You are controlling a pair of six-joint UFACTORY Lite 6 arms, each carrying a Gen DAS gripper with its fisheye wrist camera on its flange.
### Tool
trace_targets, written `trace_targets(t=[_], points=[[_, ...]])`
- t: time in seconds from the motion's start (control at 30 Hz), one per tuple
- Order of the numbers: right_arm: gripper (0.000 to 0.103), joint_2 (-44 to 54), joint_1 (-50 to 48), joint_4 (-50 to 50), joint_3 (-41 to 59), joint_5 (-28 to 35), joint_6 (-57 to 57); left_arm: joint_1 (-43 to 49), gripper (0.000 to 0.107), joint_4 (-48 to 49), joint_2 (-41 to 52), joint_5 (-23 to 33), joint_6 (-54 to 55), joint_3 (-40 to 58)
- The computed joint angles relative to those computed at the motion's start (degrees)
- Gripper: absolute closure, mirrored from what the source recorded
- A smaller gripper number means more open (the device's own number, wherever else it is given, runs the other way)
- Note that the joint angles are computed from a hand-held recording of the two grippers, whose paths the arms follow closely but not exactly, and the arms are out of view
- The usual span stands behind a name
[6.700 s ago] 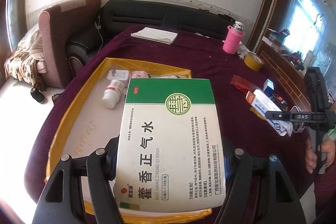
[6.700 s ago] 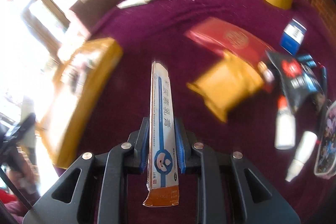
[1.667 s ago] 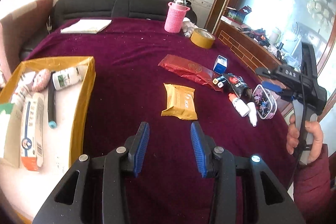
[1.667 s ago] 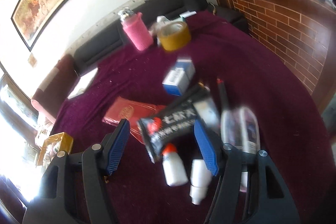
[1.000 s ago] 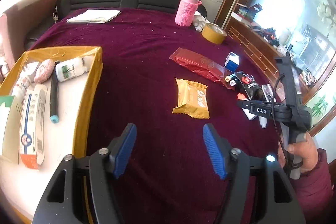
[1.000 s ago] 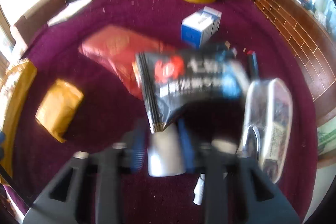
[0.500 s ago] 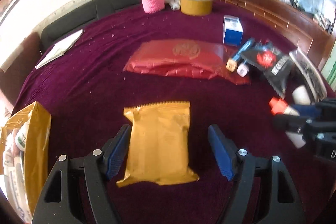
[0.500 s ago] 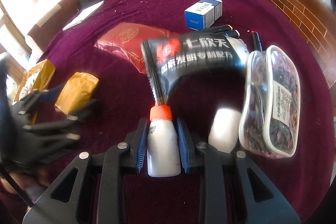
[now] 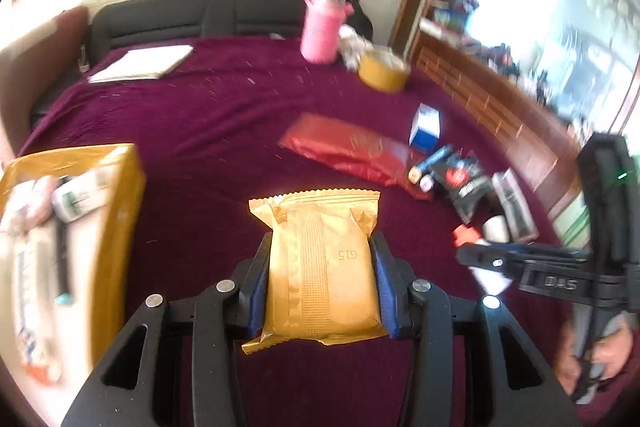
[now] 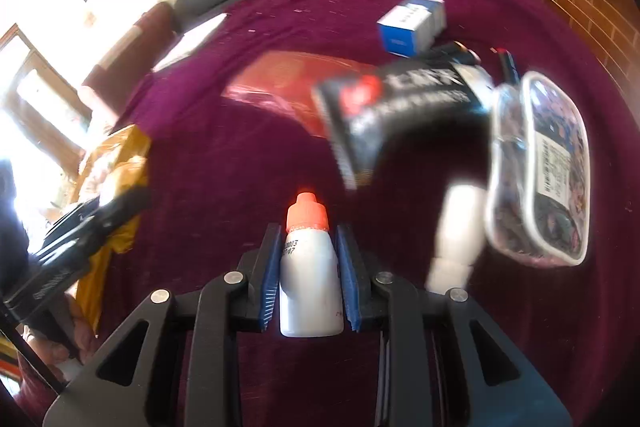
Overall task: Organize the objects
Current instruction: 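Grasp yellow snack packet with left gripper while right grasps white glue bottle, then carry snack packet and glue bottle over the yellow box and open both grippers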
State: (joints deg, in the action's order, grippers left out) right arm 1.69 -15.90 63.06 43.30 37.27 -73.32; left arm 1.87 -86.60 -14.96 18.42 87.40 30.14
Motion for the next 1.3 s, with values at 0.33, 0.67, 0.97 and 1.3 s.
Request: trace_targets(t=[0.33,0.67,0.97,1.3], points=[[0.078,-5.06,20.49,2.40,3.18,3.32,11.44,37.86,0.068,19.64,-7.47,18.10,-4.53,0.41],[0.078,18.12,46.38,1.32,29.69,-2.78,30.14,41.48,0.068,17.52,16.11,12.38,-0.09,9.20],[0.078,39.04,54.03,-22.84,55.36,-5.99,56.79,42.16,0.045,16.33,16.80,13.28,1.15,9.33],[0.059,24.01,51.22,-7.33,37.25,-13.97,41.84,42.02,0.042,16.19,15.17,10.97,1.61,7.43]])
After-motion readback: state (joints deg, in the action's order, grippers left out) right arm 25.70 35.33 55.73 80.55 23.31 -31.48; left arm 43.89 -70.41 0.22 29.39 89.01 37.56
